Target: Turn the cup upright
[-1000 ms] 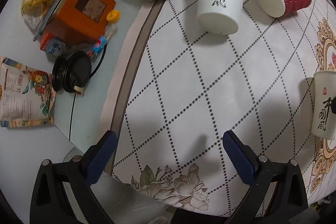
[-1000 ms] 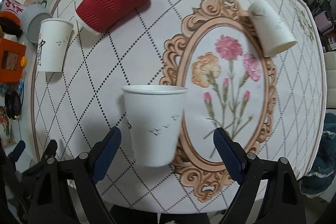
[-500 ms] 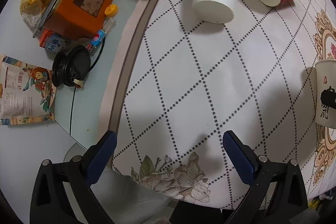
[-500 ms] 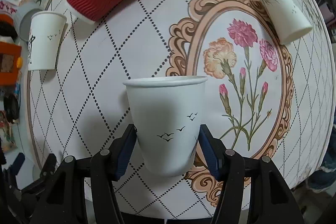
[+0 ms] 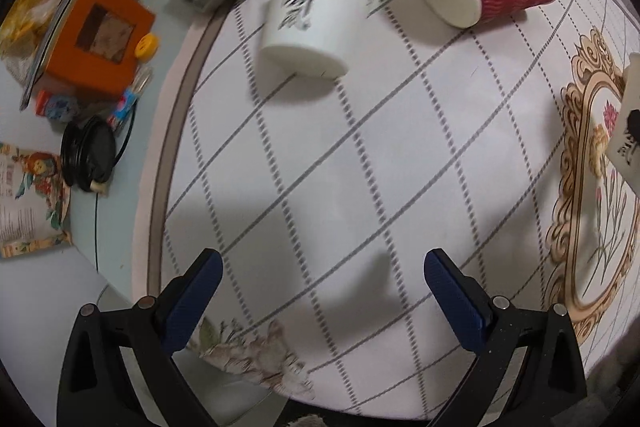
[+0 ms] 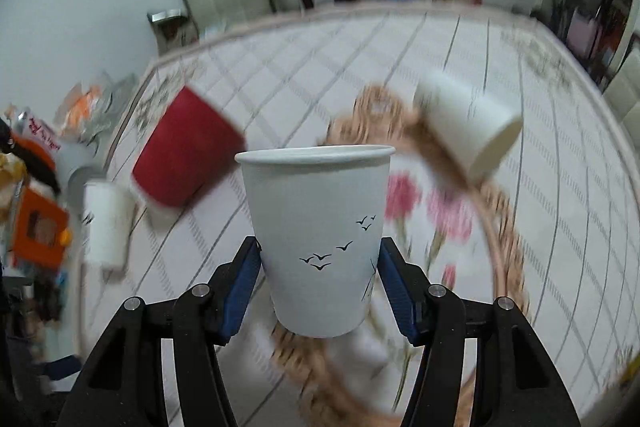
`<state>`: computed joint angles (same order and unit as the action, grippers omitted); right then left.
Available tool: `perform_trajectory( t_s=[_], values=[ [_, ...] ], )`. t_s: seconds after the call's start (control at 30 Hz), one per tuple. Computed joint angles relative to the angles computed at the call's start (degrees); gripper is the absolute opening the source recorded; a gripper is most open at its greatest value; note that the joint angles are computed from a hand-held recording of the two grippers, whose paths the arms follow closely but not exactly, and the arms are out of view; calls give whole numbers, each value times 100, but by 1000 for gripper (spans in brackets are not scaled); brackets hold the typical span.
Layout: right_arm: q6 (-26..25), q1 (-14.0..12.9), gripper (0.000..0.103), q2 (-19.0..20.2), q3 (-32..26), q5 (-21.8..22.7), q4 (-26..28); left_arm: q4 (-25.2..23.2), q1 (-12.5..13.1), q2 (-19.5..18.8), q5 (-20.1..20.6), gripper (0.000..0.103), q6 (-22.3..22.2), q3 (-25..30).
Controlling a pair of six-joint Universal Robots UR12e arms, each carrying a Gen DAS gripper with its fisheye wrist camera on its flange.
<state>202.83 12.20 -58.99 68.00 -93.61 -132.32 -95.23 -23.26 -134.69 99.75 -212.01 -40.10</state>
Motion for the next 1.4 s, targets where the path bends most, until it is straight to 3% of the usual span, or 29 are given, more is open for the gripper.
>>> perform_trajectory(
  t_s=[0.17, 0.33, 0.63, 0.77, 0.93, 1.1, 1.3, 1.4],
  values=[
    [-204, 66, 61, 169, 117, -497, -611, -37, -55, -206, 219, 103, 102, 300],
    [-459, 128, 62, 25, 468, -626, -880, 81, -91, -187, 301, 103, 259, 247],
    [-520, 200, 64, -185, 662, -553, -391, 506, -185, 131, 288, 103, 482, -260],
    [-468, 225, 78, -285, 755, -500, -302, 693, -184, 250, 334, 103, 559, -451],
    [-460, 245, 86, -457, 860, -537, -96, 1040, -202, 465, 377, 103, 671, -784],
    [-215, 253, 99, -786, 1089, -736, 254, 1278, -317, 684, 540, 103, 725, -1040],
    [-153, 308, 103, -1202, 1193, -1256, 532, 1754, -463, 1091, 657, 103, 662, -1408],
    [-180, 301, 103, -1439, 1209, -1177, 650, 2048, -555, 1321, 764, 103, 646, -1579]
  ],
)
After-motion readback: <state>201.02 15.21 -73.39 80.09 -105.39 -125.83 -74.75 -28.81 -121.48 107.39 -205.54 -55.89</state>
